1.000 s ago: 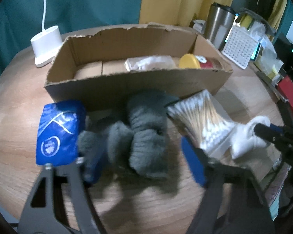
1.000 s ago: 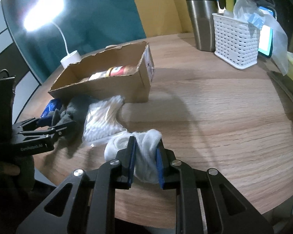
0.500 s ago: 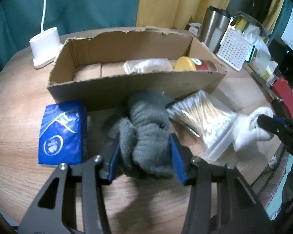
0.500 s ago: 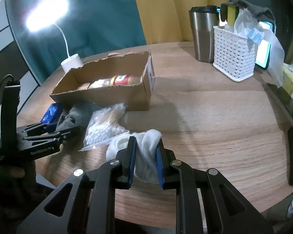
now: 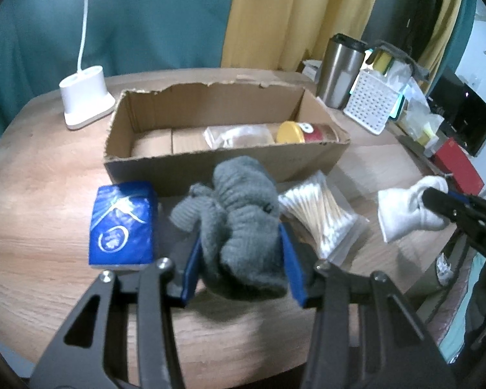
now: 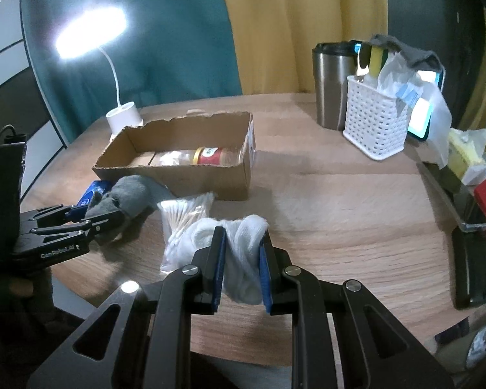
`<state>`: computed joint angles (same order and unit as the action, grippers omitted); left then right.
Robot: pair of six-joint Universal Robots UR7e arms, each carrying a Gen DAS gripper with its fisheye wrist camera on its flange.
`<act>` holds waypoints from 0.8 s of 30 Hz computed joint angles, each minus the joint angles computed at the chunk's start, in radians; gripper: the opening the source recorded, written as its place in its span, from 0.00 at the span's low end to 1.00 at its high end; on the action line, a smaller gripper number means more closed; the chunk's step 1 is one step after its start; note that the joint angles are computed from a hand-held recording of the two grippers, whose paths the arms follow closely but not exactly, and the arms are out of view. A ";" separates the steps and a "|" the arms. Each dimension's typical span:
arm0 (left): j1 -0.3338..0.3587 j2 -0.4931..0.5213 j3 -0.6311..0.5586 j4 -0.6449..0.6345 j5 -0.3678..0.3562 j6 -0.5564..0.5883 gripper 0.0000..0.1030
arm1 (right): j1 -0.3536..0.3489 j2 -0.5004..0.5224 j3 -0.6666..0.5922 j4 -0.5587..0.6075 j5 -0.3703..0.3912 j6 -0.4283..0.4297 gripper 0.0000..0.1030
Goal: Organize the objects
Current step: 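Lift and carry the white socks with the right tool while the left tool carries grey socks over the box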
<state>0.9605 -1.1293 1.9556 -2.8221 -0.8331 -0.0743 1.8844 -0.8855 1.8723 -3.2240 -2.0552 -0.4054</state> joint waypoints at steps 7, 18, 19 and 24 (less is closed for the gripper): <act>-0.021 -0.030 0.019 -0.036 0.012 0.010 0.44 | 0.013 0.005 -0.006 -0.011 0.008 -0.012 0.19; -0.036 -0.050 0.016 -0.078 0.027 0.024 0.44 | 0.030 0.015 -0.031 -0.015 0.030 -0.035 0.19; -0.037 -0.050 0.014 -0.081 0.029 0.026 0.44 | 0.031 0.016 -0.033 -0.015 0.031 -0.037 0.19; -0.041 -0.050 0.001 -0.087 0.034 0.038 0.44 | 0.034 0.025 -0.055 -0.007 0.041 -0.045 0.19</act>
